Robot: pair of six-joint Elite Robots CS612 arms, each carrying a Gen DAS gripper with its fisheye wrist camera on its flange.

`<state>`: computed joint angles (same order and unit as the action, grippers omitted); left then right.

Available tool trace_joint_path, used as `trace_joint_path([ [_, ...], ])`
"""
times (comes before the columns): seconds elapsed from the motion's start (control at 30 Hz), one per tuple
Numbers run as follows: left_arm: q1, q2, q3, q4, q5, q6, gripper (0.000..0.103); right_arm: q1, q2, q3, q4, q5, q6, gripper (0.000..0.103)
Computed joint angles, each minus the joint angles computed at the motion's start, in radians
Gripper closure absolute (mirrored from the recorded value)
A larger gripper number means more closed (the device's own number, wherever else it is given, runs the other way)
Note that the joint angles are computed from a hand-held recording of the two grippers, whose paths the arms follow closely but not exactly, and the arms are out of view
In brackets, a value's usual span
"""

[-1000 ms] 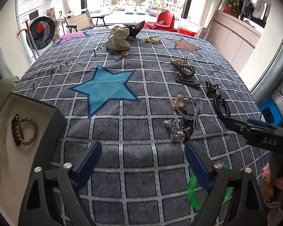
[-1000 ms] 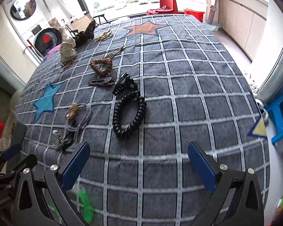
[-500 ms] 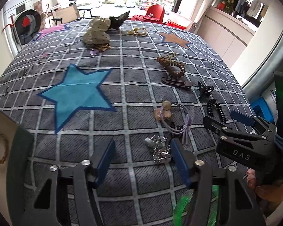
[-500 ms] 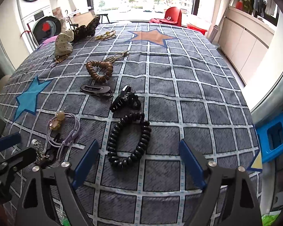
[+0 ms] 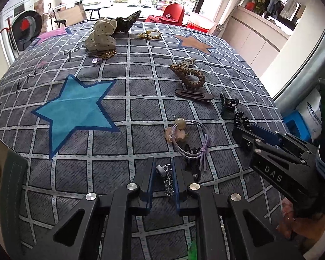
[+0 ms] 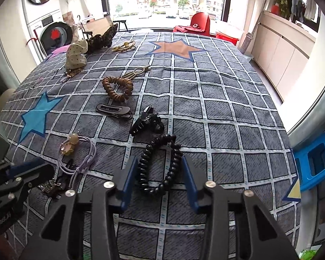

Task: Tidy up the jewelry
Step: 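Grasp the silver chain charm with the left tool while the right tool grasps the black coiled hair tie, then carry both held items into the white box and open both tools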

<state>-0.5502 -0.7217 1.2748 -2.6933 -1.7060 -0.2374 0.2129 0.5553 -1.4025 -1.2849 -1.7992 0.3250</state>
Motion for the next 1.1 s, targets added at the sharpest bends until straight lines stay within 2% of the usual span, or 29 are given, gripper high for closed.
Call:
trace_joint_path([
  [0.1, 0.005, -0.003, 0.007, -0.013, -0.020, -0.012, 0.086, -0.003, 0.002, -0.006, 0.002, 0.010, 0.006, 0.078],
  [0.17, 0.010, -0.007, 0.015, -0.026, -0.036, -0.026, 0.086, -0.006, 0.005, -0.014, 0.005, 0.023, 0.017, 0.081],
  [0.23, 0.014, -0.014, 0.028, -0.044, -0.039, -0.035, 0.086, -0.013, 0.009, -0.028, 0.010, 0.051, 0.036, 0.081],
  [0.27, 0.016, -0.019, 0.035, -0.054, -0.041, -0.040, 0.091, -0.016, 0.012, -0.036, 0.014, 0.066, 0.045, 0.081],
  [0.57, 0.028, -0.057, 0.099, -0.110, -0.065, -0.060, 0.091, -0.027, 0.035, -0.102, 0.035, 0.163, 0.100, 0.081],
  [0.7, 0.035, -0.074, 0.130, -0.140, -0.085, -0.072, 0.091, -0.028, 0.042, -0.126, 0.043, 0.185, 0.117, 0.081],
  [1.1, 0.043, -0.133, 0.217, -0.227, -0.064, -0.079, 0.091, -0.012, 0.049, -0.165, 0.056, 0.211, 0.124, 0.081],
])
